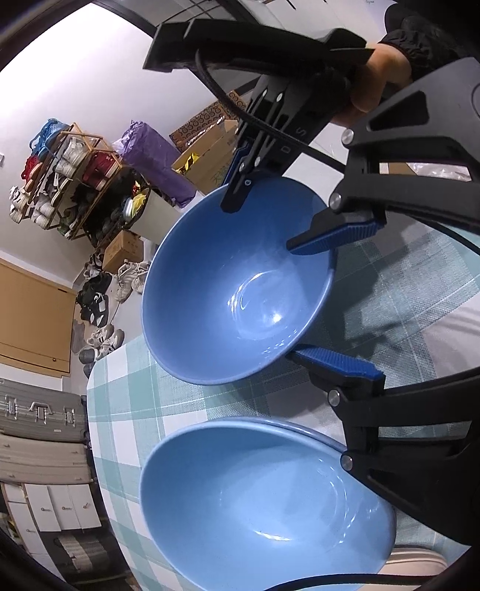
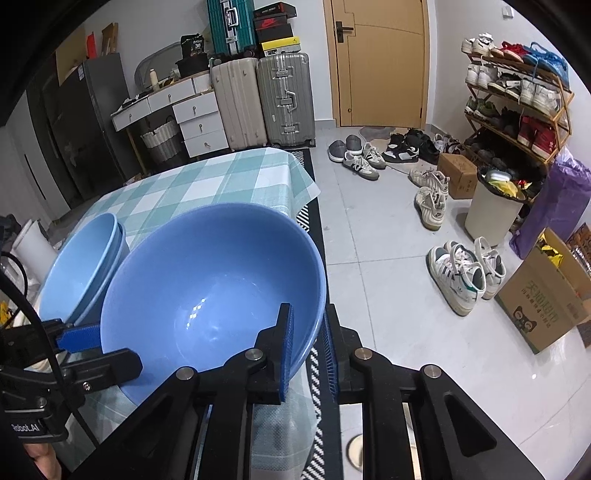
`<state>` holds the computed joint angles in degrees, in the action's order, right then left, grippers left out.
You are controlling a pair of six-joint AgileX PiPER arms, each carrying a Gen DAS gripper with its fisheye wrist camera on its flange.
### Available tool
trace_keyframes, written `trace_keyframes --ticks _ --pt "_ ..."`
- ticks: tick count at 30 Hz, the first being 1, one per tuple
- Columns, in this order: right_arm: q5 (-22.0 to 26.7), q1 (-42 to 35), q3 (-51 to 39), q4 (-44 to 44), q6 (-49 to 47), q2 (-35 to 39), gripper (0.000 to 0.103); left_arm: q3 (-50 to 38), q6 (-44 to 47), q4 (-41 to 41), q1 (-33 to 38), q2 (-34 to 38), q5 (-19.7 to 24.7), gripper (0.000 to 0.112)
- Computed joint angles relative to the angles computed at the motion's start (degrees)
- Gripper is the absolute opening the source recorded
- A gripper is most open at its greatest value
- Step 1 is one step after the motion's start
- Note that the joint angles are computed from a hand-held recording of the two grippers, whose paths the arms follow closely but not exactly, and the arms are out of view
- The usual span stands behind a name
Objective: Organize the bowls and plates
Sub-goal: 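Lift the blue bowl with both tools and carry it over the bowl stack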
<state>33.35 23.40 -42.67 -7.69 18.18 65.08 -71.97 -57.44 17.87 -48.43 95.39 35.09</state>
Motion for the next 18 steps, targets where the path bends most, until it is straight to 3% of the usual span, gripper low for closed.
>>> trace_keyframes --ticks 7,18 --pt "-0.3 0.7 0.8 -1.4 1.6 -0.7 0.016 0.1 -0.6 1.2 0.6 0.9 -0.8 0.035" --pt "0.9 1.0 0.7 -2.1 1.9 -1.9 0.016 0.1 1.2 0.8 1.3 1.3 -0.8 0.033"
